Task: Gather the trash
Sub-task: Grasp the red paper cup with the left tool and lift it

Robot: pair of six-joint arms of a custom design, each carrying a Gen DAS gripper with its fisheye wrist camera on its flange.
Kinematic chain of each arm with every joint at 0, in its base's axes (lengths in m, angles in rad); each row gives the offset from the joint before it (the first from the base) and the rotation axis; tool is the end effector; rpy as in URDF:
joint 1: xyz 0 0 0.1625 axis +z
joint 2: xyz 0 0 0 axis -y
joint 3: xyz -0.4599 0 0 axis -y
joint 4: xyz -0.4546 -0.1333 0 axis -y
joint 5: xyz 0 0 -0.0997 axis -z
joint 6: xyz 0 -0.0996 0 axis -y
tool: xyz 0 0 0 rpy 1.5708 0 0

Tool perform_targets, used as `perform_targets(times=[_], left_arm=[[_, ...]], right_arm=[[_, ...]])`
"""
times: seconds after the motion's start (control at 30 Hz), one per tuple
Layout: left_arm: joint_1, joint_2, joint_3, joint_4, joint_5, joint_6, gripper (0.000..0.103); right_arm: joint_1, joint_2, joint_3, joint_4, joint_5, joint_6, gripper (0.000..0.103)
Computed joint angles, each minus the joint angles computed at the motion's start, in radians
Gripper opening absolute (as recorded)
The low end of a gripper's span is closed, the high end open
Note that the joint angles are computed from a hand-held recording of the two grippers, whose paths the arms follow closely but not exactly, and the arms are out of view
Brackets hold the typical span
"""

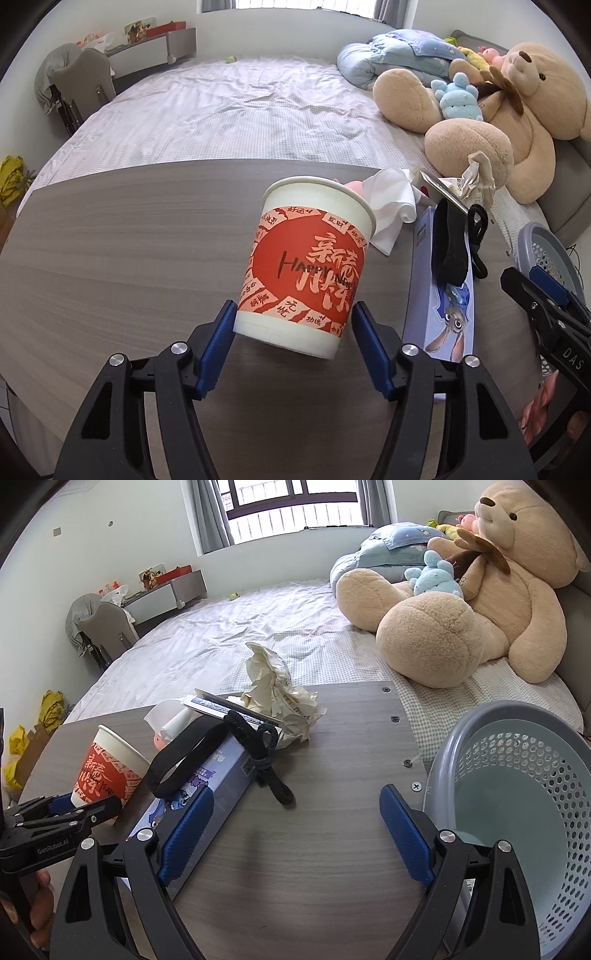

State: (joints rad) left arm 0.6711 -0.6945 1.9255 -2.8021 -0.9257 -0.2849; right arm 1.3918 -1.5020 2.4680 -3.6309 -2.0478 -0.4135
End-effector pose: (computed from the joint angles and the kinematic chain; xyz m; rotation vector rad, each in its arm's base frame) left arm -0.3534 -0.5273 -0.0513 0.7761 2.4450 -0.4790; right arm 0.0124 -0.4234 0.2953 -0.0650 -2.1821 1.1047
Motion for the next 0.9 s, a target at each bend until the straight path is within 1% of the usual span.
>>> perform_targets(times=[0.07,0.37,0.4,0.47,0.5,0.57,0.67,0.77,0.87,0.9], left_arm=[[0.0,-0.001,0.0,-0.004,-0.002,0.001,0.07],[0.016,0.037,-0.054,0.0,-0.013,0.028,0.071],[0.02,0.042,-0.061,0.005,-0.018,0.026,0.07],[0.028,0.046,-0.071,0.013,-0.031,0.022,0.061],[0.03,0.049,-0.076,0.015,-0.037,0.021,0.06],[0.032,0.046,-0.074,0.007,-0.04,0.021,0.06],[0.028,0.041,-0.067,-0.005,-0.031,0.02,0.06],[0.02,0.035,-0.056,-0.015,-0.019,0.016,0.06],[0.012,0.032,-0.045,-0.023,-0.004,0.013,0.06],[0.009,0.029,-0.041,-0.025,-0.001,0.011,0.06]], right_arm=[[0.002,-0.001,0.003,-0.003,0.0,0.002,0.087],[-0.005,-0.016,0.015,-0.007,0.009,0.008,0.087],[-0.006,-0.017,0.015,-0.006,0.009,0.01,0.087],[-0.008,-0.017,0.015,-0.003,0.01,0.011,0.087],[-0.01,-0.018,0.014,-0.001,0.012,0.011,0.087],[-0.013,-0.017,0.014,-0.001,0.017,0.009,0.087],[-0.014,0.001,0.01,-0.033,0.013,-0.001,0.087],[-0.012,0.017,-0.003,-0.038,0.006,-0.004,0.086],[-0.015,0.024,-0.021,-0.014,0.006,0.009,0.085],[-0.015,0.027,-0.03,0.003,0.002,0.013,0.082]])
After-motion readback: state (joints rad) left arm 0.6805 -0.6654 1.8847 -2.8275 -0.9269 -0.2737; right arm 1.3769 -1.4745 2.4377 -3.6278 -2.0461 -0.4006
